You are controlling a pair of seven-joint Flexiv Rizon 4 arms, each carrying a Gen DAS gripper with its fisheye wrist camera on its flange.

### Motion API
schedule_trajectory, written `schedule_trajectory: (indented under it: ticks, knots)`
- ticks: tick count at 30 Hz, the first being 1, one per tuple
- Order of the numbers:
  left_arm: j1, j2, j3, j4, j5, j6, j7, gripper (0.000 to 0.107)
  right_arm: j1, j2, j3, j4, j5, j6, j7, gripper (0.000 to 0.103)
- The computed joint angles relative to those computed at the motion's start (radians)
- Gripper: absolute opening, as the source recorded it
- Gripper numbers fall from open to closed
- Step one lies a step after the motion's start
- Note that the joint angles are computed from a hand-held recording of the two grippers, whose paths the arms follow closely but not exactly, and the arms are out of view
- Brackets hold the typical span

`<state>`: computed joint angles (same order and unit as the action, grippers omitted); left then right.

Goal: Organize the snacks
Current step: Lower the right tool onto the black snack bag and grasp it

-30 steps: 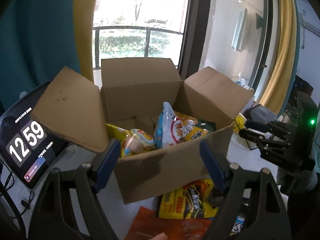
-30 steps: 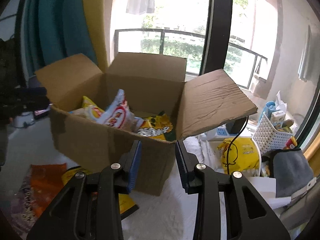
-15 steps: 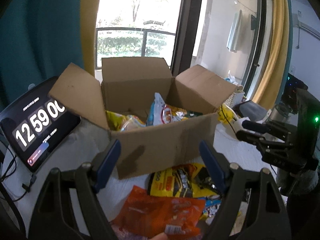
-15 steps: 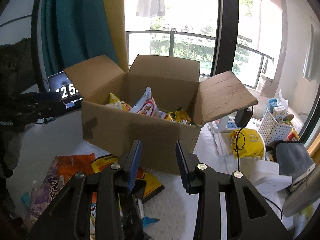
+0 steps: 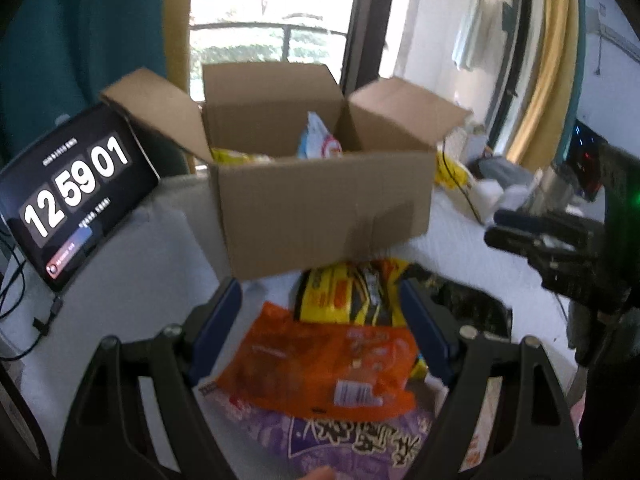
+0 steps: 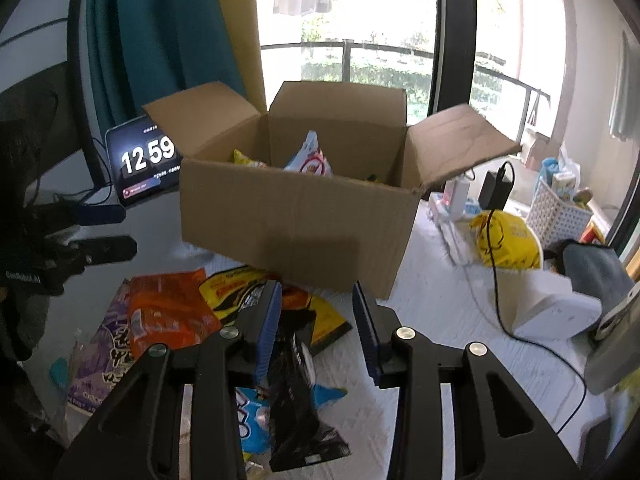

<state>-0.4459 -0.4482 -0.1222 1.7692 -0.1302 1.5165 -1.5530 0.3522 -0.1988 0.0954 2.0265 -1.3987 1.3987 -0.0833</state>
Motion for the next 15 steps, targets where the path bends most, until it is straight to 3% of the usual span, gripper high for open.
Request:
schedule_trajectory:
  ticks: [2, 15]
  knots:
    - [-0.006, -0.005, 0.005, 0.001, 0.009, -0.029, 0.008, 0.082, 0.002, -0.005, 0.004, 0.009, 0.015, 0.001, -0.007, 0.048]
    - [-0.01, -0.032, -0.027, -0.025, 0.038, -0.182, 0.101, 0.082, 0.041, -0.046, -0.014, 0.044, 0.172, 0.039, -0.104, 0.052]
